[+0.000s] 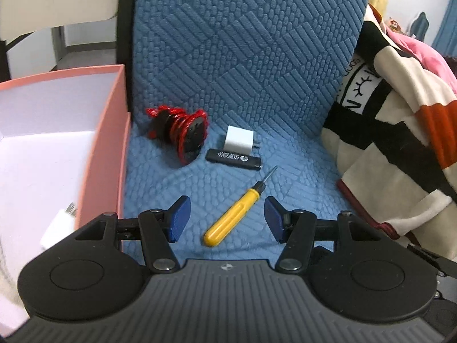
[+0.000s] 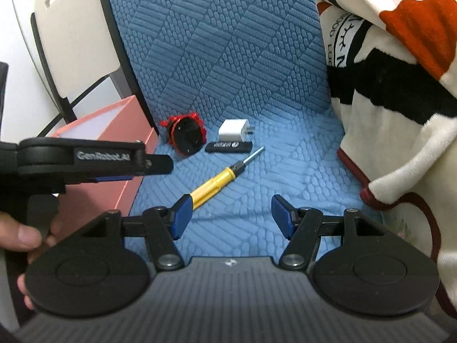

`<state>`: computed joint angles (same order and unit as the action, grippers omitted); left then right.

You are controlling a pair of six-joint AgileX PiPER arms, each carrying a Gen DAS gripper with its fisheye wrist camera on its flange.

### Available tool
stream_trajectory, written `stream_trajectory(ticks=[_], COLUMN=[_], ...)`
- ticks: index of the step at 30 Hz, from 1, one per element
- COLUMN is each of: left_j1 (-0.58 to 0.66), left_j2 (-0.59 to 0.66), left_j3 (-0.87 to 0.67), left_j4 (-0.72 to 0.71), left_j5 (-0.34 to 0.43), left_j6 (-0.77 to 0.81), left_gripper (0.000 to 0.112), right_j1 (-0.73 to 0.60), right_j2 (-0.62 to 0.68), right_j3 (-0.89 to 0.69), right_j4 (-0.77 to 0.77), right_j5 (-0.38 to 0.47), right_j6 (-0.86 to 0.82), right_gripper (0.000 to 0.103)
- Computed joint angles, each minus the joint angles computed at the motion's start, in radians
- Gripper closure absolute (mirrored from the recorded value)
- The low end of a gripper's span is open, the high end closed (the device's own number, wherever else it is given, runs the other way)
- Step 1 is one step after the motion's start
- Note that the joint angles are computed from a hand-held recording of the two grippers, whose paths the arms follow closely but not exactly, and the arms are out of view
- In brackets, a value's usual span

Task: Organize rigid objects
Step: 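Move the left tool to the red spring toy while the right tool approaches the yellow screwdriver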

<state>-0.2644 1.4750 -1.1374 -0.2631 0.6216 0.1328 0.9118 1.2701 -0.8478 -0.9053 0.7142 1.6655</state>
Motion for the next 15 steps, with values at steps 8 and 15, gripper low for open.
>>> stream_trajectory(ticks=[8, 15], left_j1=[0.010, 0.005], left_j2=[0.126, 0.263], left_j3=[-0.116, -0.268], left_j4=[-0.077, -0.043], left_j5=[-0.014, -0.008], left_j6=[0.031, -0.037], left_gripper=[0.049, 0.049], right_j1=[-0.125, -0.227], right_j2=[0.083, 0.169], right_j3=[-0.031, -0.070], right_j4=[0.072, 0.181], right_j5=[-0.137, -0.262], right_j6=[-0.121, -0.259], right_gripper=[0.040, 0.040])
